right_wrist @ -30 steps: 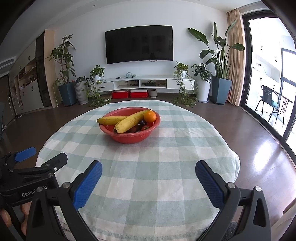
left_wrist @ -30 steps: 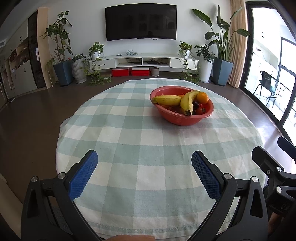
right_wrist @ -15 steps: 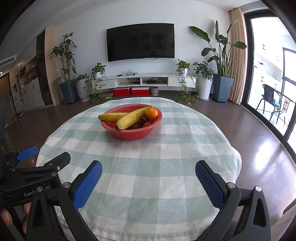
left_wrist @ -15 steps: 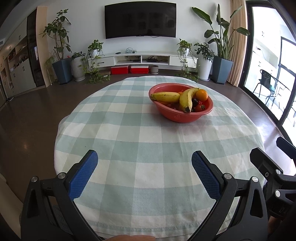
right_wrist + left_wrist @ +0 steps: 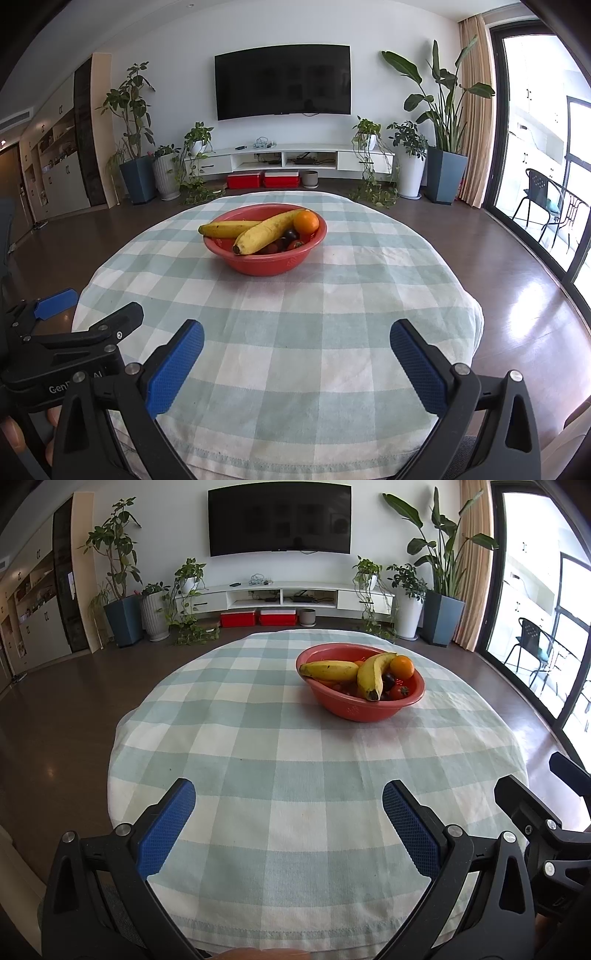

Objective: Organize fruits

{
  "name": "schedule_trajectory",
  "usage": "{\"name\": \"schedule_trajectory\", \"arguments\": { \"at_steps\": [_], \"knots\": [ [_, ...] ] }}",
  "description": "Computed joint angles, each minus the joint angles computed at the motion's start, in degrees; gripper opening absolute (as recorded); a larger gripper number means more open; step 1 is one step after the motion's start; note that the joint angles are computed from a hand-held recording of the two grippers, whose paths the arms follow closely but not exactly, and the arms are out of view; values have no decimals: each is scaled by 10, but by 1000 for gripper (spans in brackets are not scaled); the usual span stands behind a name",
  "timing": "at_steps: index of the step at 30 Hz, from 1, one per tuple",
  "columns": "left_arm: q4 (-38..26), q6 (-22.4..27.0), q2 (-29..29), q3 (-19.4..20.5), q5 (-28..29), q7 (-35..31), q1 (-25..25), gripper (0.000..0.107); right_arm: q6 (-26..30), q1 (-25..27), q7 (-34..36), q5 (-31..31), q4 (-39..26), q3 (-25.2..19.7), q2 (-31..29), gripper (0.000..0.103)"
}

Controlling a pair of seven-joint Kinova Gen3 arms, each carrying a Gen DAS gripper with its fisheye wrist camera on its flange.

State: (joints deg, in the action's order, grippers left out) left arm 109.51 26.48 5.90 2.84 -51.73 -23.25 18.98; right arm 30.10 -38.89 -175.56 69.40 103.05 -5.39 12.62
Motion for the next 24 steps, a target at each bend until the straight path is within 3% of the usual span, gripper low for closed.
{"name": "schedule_trajectory", "arguments": {
  "at_steps": [24],
  "knots": [
    [-1, 1, -1, 1, 6, -6, -1, 103, 3, 0, 10, -10, -2, -1, -2, 103]
  ]
}}
